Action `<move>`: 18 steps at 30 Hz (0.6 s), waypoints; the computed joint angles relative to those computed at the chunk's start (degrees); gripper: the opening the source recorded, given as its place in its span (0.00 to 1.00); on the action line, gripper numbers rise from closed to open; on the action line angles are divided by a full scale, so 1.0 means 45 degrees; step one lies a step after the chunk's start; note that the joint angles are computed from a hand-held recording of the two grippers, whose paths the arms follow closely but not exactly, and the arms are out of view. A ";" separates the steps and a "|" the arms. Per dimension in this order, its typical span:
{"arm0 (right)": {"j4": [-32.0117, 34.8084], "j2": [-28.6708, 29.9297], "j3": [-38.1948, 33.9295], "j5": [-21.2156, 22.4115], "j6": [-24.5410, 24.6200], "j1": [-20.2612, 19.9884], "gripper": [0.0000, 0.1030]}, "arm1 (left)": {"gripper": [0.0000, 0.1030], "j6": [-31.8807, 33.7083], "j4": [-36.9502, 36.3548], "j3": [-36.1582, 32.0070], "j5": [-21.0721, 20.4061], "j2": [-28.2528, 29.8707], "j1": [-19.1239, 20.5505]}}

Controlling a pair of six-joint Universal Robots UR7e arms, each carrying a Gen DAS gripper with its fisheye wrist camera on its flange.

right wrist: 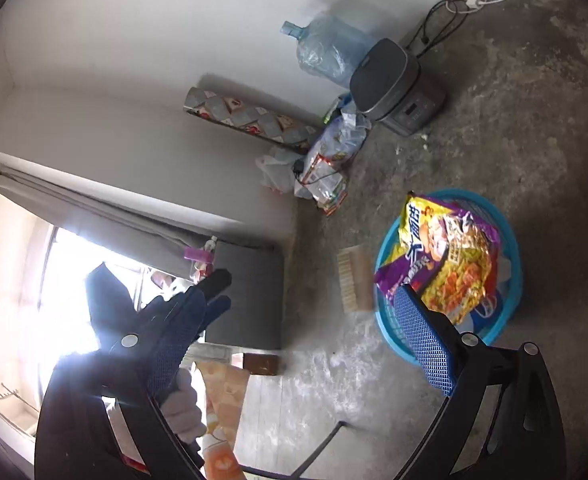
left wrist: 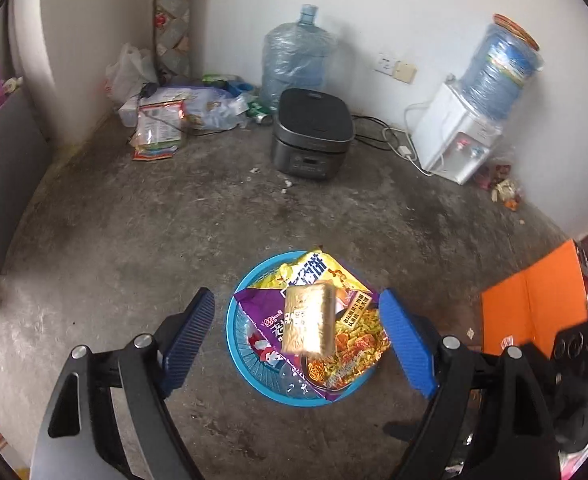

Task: Collect trash
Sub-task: 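Open both tools to drop the bag and packet into the wastebasket, then move both open tools back over the table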

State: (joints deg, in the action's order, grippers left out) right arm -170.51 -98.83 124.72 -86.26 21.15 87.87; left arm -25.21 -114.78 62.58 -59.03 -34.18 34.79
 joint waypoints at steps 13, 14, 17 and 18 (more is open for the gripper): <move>0.0869 0.0479 -0.0755 -0.2664 -0.1961 0.2492 0.89 | 0.80 0.1334 -0.0892 0.2895 0.0767 -0.4145 -0.1603; 0.0833 0.0539 -0.0870 -0.2961 -0.2170 0.2841 0.89 | 0.80 0.1333 -0.0977 0.3186 0.0940 -0.4556 -0.1804; 0.0805 0.0838 -0.1296 -0.3815 -0.2880 0.4022 0.89 | 0.80 0.0811 -0.0629 0.3979 0.1490 -0.5819 -0.2431; 0.0791 0.0984 -0.1454 -0.4126 -0.3184 0.4475 0.89 | 0.81 0.0494 -0.0424 0.4268 0.1767 -0.6255 -0.2683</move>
